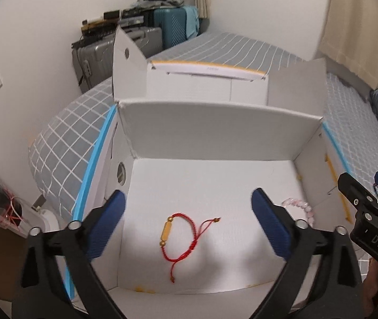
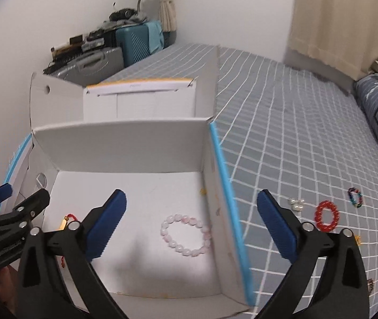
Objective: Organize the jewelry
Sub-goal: 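Open both tools to drop the two bracelets into the box, then move both tools back over the remaining bracelets on the bed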
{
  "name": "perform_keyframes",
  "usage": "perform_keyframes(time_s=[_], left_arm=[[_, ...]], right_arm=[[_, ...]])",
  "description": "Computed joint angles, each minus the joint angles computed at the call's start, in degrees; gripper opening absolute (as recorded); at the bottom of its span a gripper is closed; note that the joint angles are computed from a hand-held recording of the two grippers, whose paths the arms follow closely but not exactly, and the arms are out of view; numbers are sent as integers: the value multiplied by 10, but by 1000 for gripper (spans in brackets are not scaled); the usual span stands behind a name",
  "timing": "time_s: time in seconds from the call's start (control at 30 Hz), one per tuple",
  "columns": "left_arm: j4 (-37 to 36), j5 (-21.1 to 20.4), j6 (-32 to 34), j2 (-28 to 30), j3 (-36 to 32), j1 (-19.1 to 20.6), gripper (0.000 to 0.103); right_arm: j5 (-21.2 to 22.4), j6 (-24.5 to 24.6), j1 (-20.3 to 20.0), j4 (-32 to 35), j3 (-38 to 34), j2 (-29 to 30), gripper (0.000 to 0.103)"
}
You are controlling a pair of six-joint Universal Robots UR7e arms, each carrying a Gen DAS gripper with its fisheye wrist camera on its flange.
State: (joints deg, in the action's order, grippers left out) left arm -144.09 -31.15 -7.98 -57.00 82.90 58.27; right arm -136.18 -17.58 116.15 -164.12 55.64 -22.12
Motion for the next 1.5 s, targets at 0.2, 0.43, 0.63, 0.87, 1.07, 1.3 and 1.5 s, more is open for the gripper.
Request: perform_keyframes(time_s=[0.2,0.43,0.63,0.87,1.07,1.3,1.5], left_arm=[[-26,-1,14,0,13,-20,97],[-19,-13,19,20,0,-37,97],[-19,-30,24,46,-14,-55,97],[-12,-59,30,92,-44,-71,97],[-2,-93,45,153,-95,-84,97],[45,-116,50,254,-202,-90,97],[105,-133,49,343,-311,-72,97]], right_arm=[[-11,-12,-5,-39,50,-40,95],[-29,-28,-16,-82,108,-91,95],[-40,-33,-31,-107,158,-138,95],[-47,-32,-59,-125,211,-193,95],[-55,-38,-90,-139,246,-234,95],[-56,-34,-135,-125,260,-269,95],[-38,-12,-176,-91,263,-278,95]])
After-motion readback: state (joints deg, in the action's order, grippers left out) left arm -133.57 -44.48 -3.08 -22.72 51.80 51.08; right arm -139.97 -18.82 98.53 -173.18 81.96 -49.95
